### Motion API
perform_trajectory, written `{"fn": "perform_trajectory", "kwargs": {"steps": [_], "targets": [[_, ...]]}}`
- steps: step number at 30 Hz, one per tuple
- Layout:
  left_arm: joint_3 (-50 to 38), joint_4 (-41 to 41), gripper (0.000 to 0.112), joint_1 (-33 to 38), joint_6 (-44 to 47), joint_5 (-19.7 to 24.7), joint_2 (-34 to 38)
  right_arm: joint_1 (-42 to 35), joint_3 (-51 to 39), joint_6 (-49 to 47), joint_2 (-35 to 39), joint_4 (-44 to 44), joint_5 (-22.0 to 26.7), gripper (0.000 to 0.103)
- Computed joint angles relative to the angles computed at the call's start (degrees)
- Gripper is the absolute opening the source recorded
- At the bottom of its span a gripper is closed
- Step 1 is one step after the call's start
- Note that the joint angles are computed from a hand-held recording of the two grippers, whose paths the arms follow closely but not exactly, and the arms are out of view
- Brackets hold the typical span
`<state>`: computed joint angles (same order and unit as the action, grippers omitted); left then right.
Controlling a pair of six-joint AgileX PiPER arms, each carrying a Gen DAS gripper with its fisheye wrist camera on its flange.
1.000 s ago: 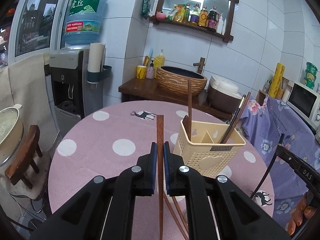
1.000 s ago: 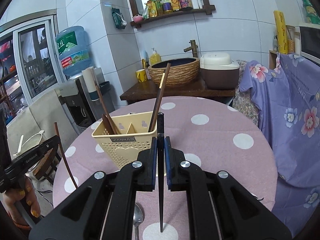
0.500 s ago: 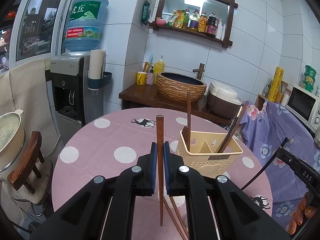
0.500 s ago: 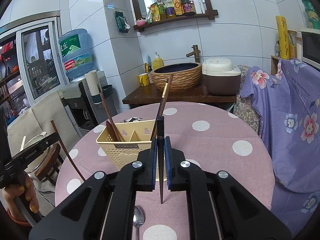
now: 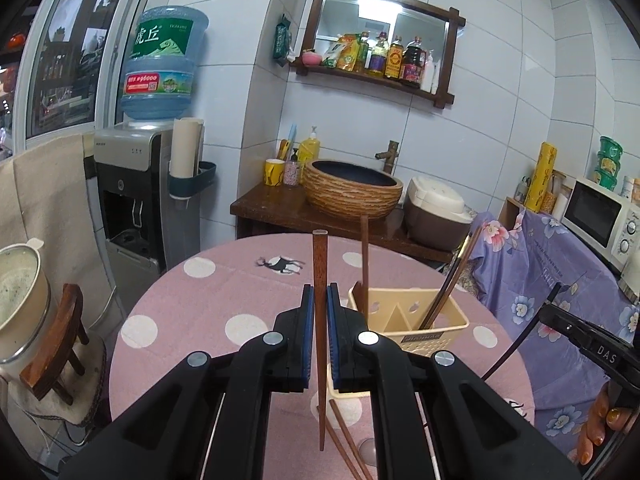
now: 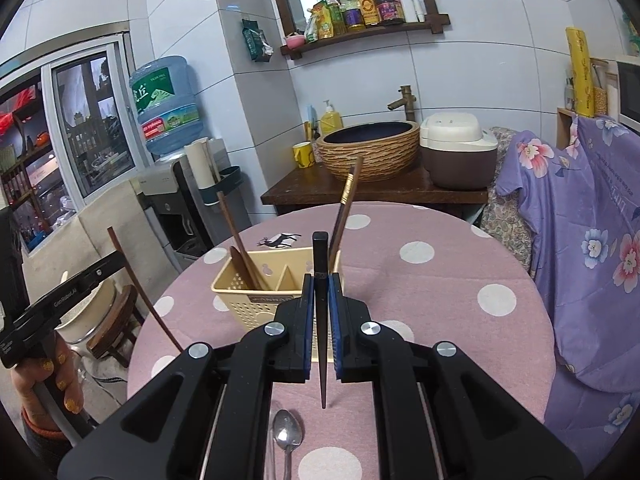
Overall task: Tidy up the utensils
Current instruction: 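Lift both chopsticks and lower them into the cream holder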
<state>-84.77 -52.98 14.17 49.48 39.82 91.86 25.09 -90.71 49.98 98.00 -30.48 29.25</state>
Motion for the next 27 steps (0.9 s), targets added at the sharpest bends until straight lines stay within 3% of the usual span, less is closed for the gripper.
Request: {"fn": "perform_trajectory", "kwargs": {"steps": [4,11,18,21,27], "targets": [[-6.7,-0.9,0.007,1.1,-2.1,5.1,0.6,-0.6,-6.1,-8.5,0.1,7.2,2.4,0.008],[-18.4,2.2,0.007,-2.9,-9.6,3.0,1.5,1.1,-26.8,-13.3,5.2,6.4,11.0,0.008],[-28.3,12.8,0.007,-10.4,-22.3,-3.9,7.6,0.9,-53.9,-17.3,19.2,6.6,21.3,0.008],[-28.4,15.9,0.007,-12.3,-25.0,-4.8,9.7,0.2,-58.4,-16.8,23.1,6.1,22.8,0.008],[-23.7,16.5,0.007,-13.5,-24.3,-6.3,11.1,-1.1,-51.9,-12.9,24.0,3.5,18.7,0.008]]}}
